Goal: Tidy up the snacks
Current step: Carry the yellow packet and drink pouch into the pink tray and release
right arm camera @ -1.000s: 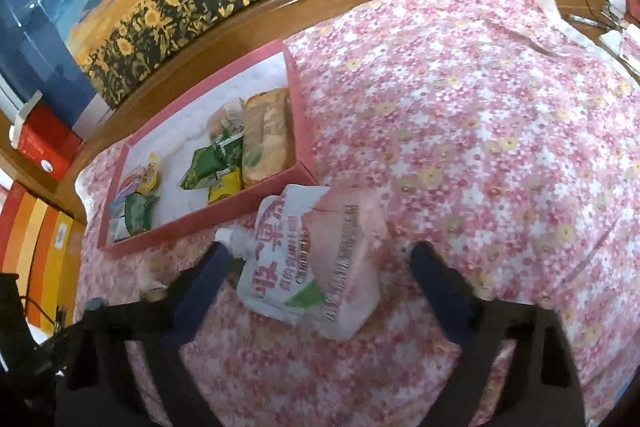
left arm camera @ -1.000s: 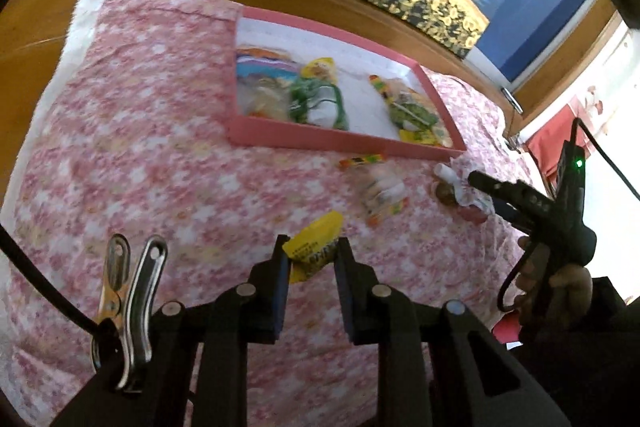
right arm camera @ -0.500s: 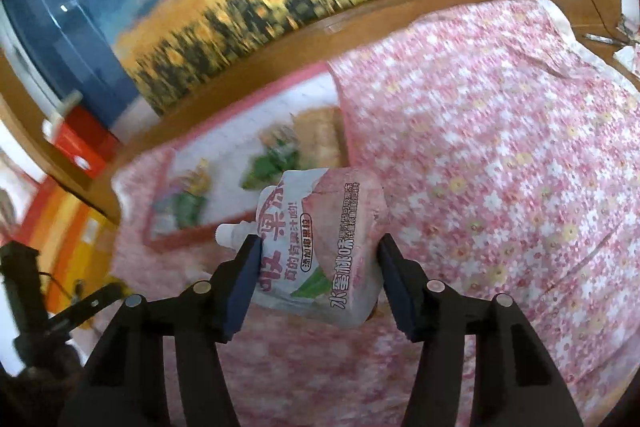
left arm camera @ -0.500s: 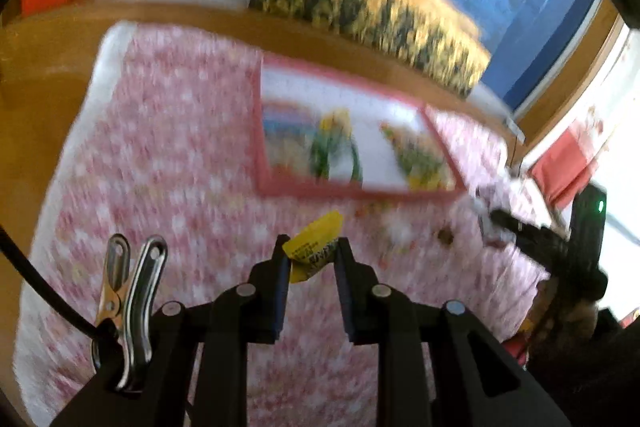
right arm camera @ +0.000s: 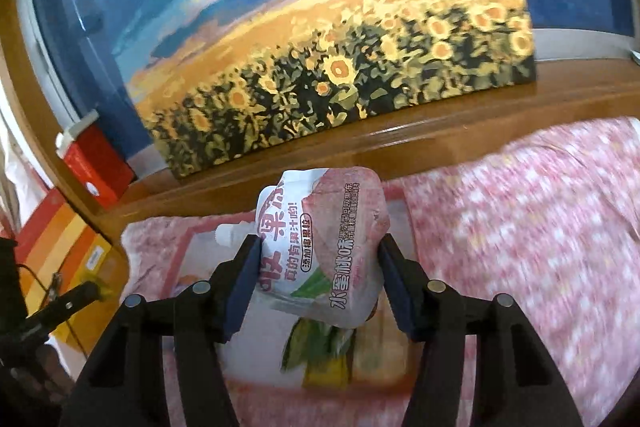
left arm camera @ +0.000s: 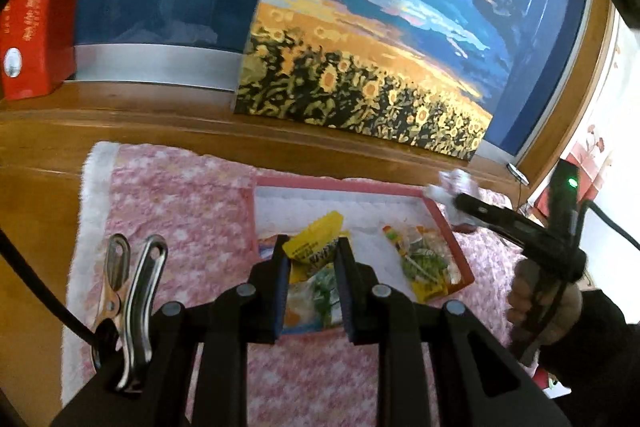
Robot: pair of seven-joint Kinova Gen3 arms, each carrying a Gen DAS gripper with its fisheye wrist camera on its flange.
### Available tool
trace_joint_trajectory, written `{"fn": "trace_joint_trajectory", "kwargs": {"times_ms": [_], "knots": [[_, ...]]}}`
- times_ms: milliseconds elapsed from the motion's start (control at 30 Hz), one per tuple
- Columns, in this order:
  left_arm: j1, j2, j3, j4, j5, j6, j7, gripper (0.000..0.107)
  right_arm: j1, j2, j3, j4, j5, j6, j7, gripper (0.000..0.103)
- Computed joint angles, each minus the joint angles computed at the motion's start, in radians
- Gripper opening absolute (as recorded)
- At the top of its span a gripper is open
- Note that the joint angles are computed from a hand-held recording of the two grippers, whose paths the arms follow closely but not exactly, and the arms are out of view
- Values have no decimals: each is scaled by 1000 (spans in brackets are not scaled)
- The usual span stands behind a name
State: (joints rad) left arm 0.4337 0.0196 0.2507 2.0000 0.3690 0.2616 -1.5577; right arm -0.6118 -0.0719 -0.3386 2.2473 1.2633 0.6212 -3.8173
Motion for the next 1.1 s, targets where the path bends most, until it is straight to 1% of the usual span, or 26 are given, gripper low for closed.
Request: {"fn": "trace_joint_trajectory", "kwargs": {"times_ms": [33,67,100,167,200,233,300,333,367,433,467,500,533,600,633,667,733,800,833,867,900,933,967,1100], "knots": [[17,20,-11,-17,-2,5,-10,22,15,19,20,-10,15,-30,17,59],[41,36,-27,-31,-21,12,-3,22,27,36,36,-18,30,-56,30,59],[49,59,-24,-52,-55,24,17,22,40,57,55,-28,40,-85,49,59],[27,93,17,-79,-93,38,36,22,61,100,86,-48,48,-133,83,59],[30,110,19,-93,-105,46,38,22,67,121,99,-56,55,-150,93,59],[34,127,21,-108,-117,54,39,23,70,139,110,-65,45,-160,118,59],[46,157,19,-136,-144,63,49,23,54,168,134,-92,-15,-145,199,60],[64,177,7,-156,-175,67,67,23,57,184,124,-109,-49,-118,240,61],[80,193,-4,-172,-200,69,85,23,72,201,96,-130,-85,-77,280,62],[98,230,-18,-210,-236,79,112,23,143,233,3,-174,-155,-8,362,62],[107,248,-25,-229,-252,86,125,23,168,249,-39,-197,-180,33,402,62],[122,266,-37,-251,-275,99,141,23,175,263,-62,-221,-202,74,443,63],[149,287,-63,-279,-314,117,168,23,170,273,-67,-238,-226,101,480,71],[167,311,-80,-311,-355,138,196,23,178,273,-79,-253,-258,109,504,75],[171,324,-86,-329,-369,149,207,23,167,259,-60,-245,-267,88,492,77],[169,330,-85,-338,-376,155,212,23,139,237,-23,-227,-263,60,464,77],[156,339,-78,-352,-379,165,215,23,47,199,62,-194,-227,54,383,77],[144,341,-70,-357,-378,168,211,23,-46,168,135,-165,-158,81,301,78],[139,342,-65,-359,-377,172,207,23,-73,139,165,-136,-117,70,261,78],[133,342,-61,-358,-374,174,202,23,-82,127,188,-115,-76,42,220,77],[125,341,-54,-355,-369,174,194,23,-73,124,202,-100,-36,2,179,76],[118,343,-49,-355,-364,177,187,23,-45,126,198,-86,5,-39,139,55],[118,345,-47,-358,-362,180,183,23,1,125,177,-69,44,-80,98,30],[136,352,-56,-369,-378,189,179,23,187,130,100,-36,172,-242,-64,29]]}}
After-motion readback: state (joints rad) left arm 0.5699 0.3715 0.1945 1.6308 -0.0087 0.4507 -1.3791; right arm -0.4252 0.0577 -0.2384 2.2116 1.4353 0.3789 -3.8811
